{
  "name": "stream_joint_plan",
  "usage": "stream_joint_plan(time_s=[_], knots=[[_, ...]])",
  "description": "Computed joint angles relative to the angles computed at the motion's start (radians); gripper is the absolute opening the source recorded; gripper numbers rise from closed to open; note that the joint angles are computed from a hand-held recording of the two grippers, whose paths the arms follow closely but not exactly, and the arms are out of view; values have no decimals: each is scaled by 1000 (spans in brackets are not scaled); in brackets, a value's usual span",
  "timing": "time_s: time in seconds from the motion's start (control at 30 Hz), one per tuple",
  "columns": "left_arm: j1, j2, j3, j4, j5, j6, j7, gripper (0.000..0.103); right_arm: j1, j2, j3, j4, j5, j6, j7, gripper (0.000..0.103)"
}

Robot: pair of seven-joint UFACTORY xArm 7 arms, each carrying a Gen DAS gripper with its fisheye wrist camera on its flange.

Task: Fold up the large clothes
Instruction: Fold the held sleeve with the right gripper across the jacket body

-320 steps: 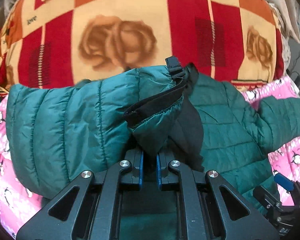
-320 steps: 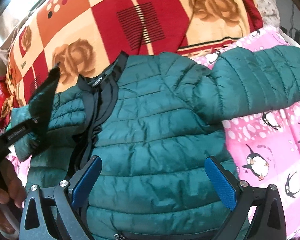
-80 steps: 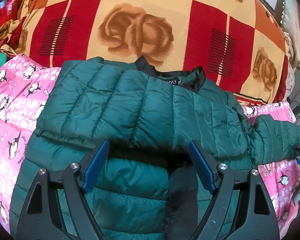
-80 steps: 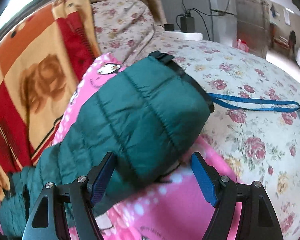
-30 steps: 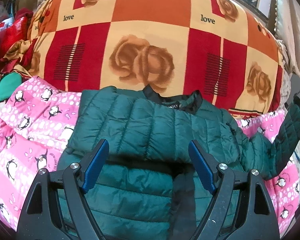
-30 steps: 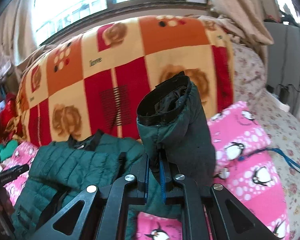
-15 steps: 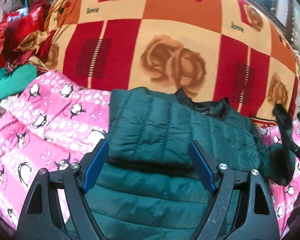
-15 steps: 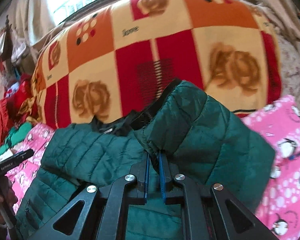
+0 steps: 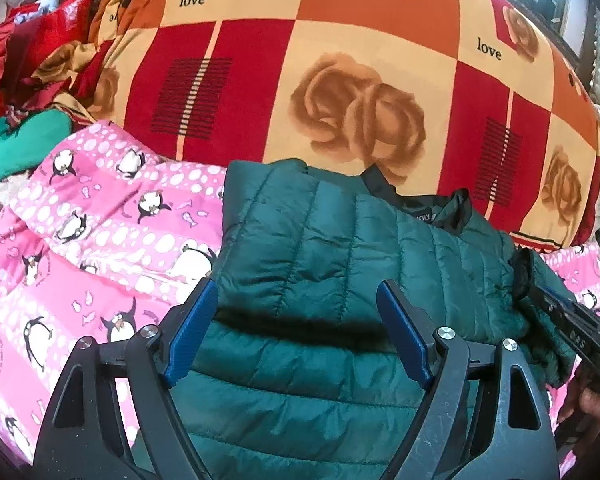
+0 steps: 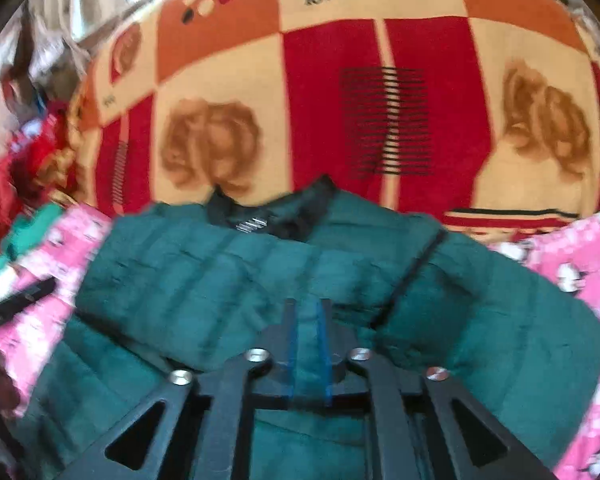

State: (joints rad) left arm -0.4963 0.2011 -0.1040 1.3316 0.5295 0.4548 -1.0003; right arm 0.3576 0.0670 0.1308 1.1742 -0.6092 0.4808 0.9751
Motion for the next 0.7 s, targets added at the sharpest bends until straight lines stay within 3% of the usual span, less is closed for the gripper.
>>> stream_joint_plan(time_s=[0.07, 0.1, 0.2, 0.3, 0.4, 0.43, 0.47, 0.5, 0.6, 0.7], knots=[[4, 6, -3, -5, -19, -12, 0, 82, -9, -38, -10, -49, -35, -19, 42, 63], [2, 9, -3, -5, -21, -12, 0, 82, -17, -56, -11, -70, -66, -18, 75, 68], [-3, 25, -4, 6, -34, -2, 11, 82, -41, -63, 0, -90, -69, 13, 57, 68], [-8, 29, -4, 8, -51, 2, 21, 82, -56, -7, 0, -70, 62, 38, -77, 71], [-18, 23, 3, 6, -32, 10, 21, 82, -50, 29, -17, -60, 37, 36, -87, 70], [-19, 19, 5, 6, -22, 14, 21, 82, -48, 23, -25, -72, 18, 18, -65, 65], [-19, 16, 6, 4, -17, 14, 18, 82, -47, 10, -32, -83, 4, 8, -33, 41], [-18, 11, 8, 0, -10, 13, 13, 82, -54, -9, -36, -102, 15, -20, -14, 24], [-6, 0, 8, -10, -9, 12, 2, 82, -80, -62, -32, -146, 81, -101, -1, 12], [9, -12, 7, -21, -17, 5, -6, 82, -93, -97, -15, -151, 175, -179, -57, 11]])
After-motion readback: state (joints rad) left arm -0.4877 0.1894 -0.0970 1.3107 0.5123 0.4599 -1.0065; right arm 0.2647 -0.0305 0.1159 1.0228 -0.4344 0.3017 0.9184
